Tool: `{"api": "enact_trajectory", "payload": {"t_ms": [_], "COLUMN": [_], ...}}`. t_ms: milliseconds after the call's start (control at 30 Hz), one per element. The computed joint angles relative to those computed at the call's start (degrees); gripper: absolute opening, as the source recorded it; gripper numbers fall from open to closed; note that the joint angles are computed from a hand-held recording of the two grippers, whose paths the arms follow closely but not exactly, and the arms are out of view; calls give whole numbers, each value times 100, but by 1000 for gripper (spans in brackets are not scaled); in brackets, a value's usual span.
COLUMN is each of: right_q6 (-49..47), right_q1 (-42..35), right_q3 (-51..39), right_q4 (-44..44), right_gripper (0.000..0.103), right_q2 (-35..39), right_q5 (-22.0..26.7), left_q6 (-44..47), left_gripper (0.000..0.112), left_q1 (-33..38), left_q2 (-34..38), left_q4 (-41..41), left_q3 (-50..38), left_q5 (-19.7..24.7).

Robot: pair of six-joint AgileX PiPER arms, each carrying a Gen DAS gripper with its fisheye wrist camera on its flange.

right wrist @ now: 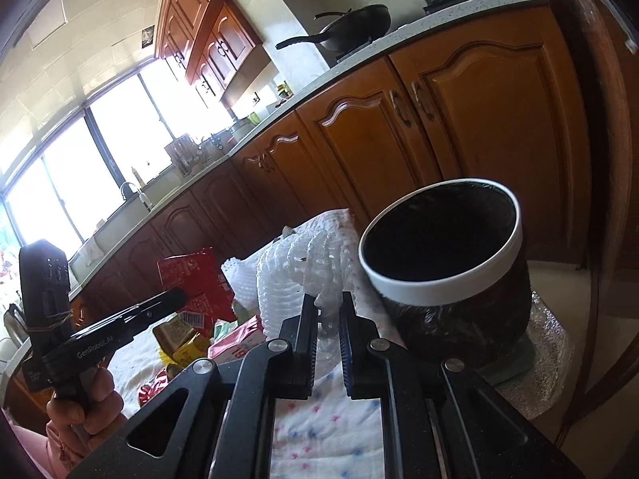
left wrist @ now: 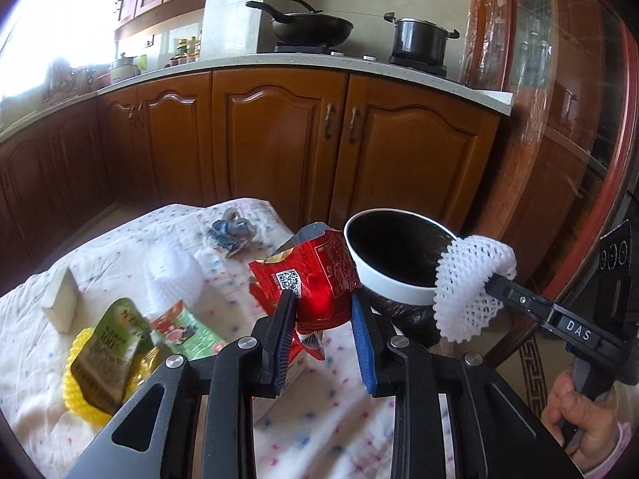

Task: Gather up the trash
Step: 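Carry both items over the black bin and open both tools to drop them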

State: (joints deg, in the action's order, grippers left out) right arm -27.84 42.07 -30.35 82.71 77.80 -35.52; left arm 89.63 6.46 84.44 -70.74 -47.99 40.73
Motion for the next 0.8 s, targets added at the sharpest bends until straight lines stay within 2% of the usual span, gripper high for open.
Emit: {"api": "enact_trajectory", "payload": {"t_ms": [167, 433, 633, 800], "right_q6": [-254, -791, -1864, -2487], "right_q1": [-940, -2433, -3168, -3453], "right_q3": [42, -290, -721, -931], "right_q4": [-176, -410, 261, 706], "right_gripper": [10, 10, 10, 11], "right_q2": [-195, 19, 504, 902], "right_q5": [431, 1418, 2054, 2344], "left_q6": [-386, -1873, -3351, -4050], "left_gripper": [27, 27, 27, 28], "left_q1": [-675, -1567, -2096, -2328], "left_q2": [736, 1941, 3061, 3670], "left_q4": [167, 1062, 2260, 2885], "left_q3": [-756, -2450, -3936, -4740], "left_q5": [-213, -313, -277, -190]}}
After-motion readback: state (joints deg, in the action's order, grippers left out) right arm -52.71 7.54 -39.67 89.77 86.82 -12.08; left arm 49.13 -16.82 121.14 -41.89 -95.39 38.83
